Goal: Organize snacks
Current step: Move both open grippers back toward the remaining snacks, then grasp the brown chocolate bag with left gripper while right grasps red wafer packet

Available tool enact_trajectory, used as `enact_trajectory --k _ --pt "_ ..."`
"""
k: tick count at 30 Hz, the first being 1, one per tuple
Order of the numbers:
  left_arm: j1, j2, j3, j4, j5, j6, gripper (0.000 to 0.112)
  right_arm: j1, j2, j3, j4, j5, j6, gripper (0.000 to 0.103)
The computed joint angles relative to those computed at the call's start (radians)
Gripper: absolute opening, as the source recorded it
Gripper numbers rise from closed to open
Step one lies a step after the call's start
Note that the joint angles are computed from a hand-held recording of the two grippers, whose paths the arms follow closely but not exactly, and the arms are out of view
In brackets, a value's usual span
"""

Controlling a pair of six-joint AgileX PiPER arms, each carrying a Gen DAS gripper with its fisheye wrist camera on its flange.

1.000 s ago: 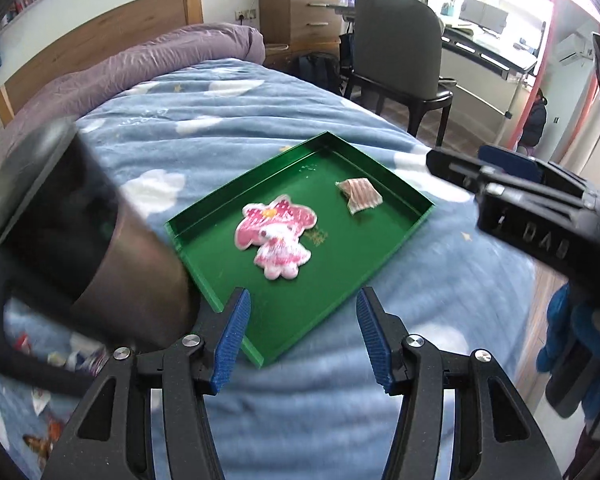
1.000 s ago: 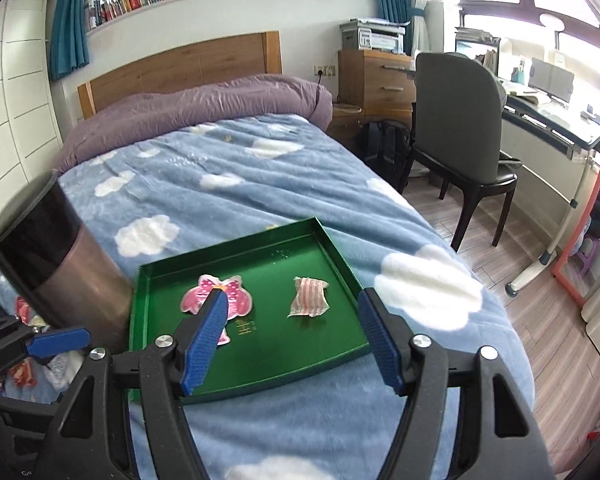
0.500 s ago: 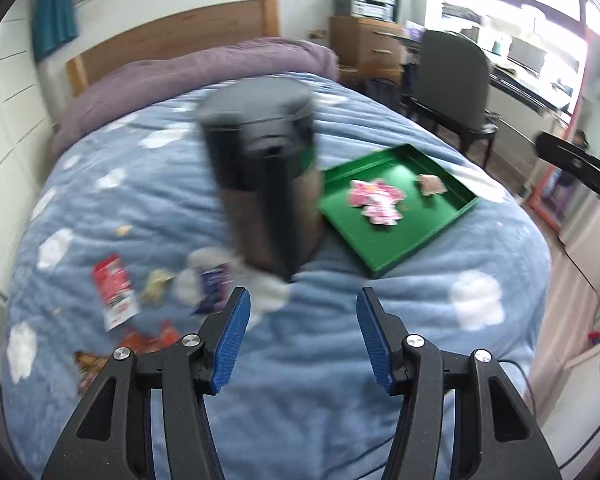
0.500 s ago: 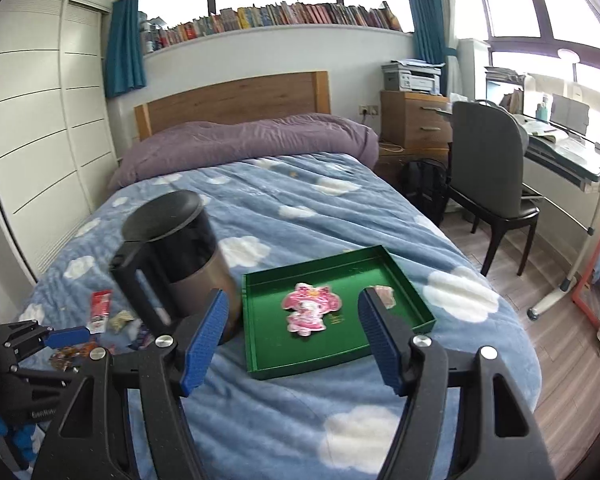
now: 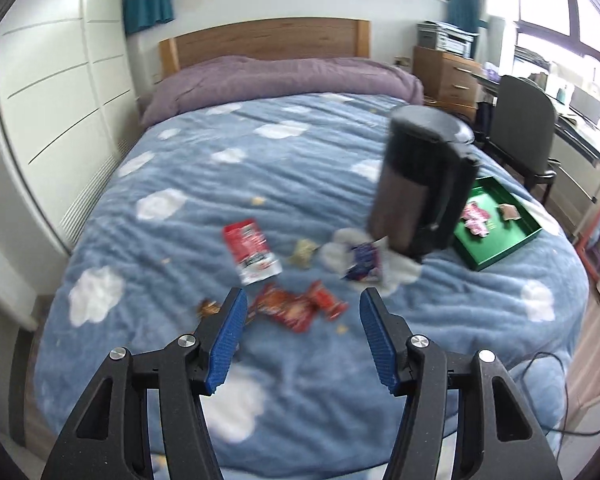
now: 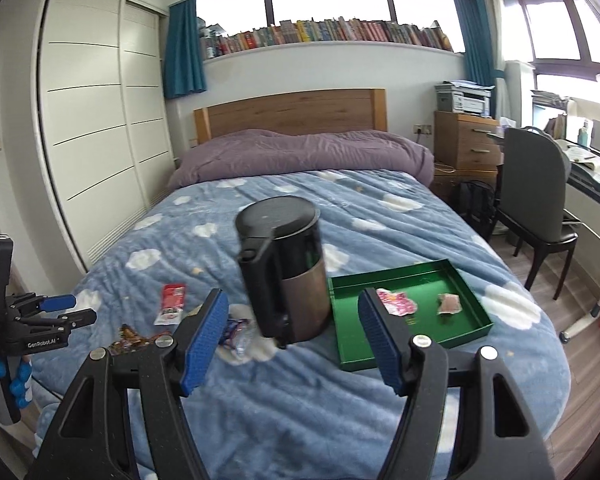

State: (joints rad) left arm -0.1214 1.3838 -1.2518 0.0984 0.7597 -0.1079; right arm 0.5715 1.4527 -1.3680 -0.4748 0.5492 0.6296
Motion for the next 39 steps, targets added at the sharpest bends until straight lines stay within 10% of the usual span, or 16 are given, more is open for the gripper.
enact_trajectory --k 17,39 --pt "0.400 -0.036 0.248 -0.304 -0.093 0.416 0.053 0.177 0.169 -0.059 -0.048 0.029 0.077 0.103" --pt "0.378 0.321 0.091 -0.338 -0.128 0.546 0.053 0.167 0.724 -0.550 0.361 0.172 -0.340 0.103"
